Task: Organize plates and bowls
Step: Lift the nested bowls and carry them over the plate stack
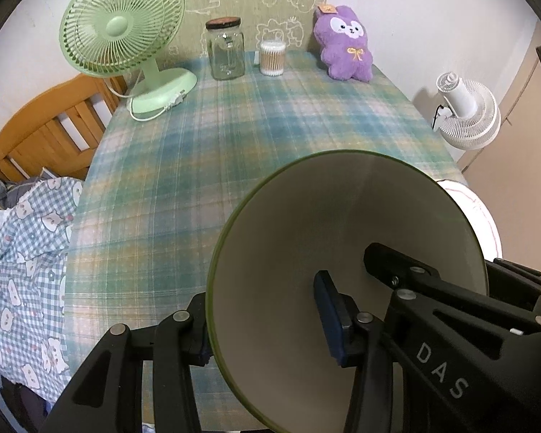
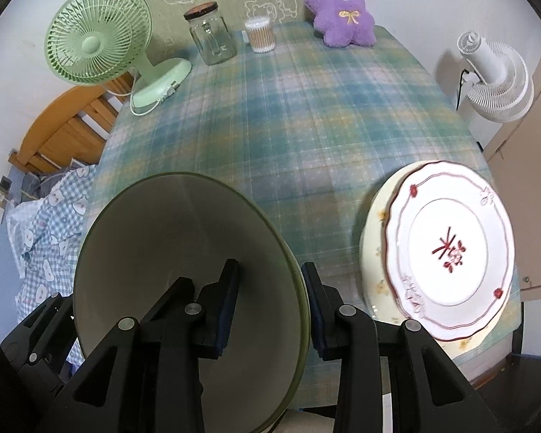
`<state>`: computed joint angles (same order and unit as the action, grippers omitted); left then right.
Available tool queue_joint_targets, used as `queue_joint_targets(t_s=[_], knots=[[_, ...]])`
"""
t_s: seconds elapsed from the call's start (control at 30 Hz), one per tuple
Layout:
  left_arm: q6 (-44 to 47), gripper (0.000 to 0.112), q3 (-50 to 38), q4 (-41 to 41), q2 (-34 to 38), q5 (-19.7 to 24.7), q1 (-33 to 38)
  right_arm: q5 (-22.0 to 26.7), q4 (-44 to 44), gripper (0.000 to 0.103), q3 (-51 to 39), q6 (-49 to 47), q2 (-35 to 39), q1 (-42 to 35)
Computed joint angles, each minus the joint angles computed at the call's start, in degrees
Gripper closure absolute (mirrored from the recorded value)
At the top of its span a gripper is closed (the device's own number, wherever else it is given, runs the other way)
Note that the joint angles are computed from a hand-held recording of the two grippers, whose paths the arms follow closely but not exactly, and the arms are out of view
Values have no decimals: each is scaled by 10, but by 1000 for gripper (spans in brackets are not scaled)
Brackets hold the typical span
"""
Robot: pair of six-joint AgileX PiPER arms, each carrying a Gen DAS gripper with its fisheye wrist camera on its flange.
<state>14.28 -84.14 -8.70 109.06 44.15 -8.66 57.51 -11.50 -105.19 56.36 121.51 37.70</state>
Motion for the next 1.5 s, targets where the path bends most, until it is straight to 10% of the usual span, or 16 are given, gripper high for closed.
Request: queue_joint_targets(t_s=[1.0,1.5], knots=[[-320,66,-126,147,47,65,-221,-80,70,65,249,-222,-207,-179],[-382,66,-233,150,152,121,-279,-114,148,65,314,-357,-195,-284]])
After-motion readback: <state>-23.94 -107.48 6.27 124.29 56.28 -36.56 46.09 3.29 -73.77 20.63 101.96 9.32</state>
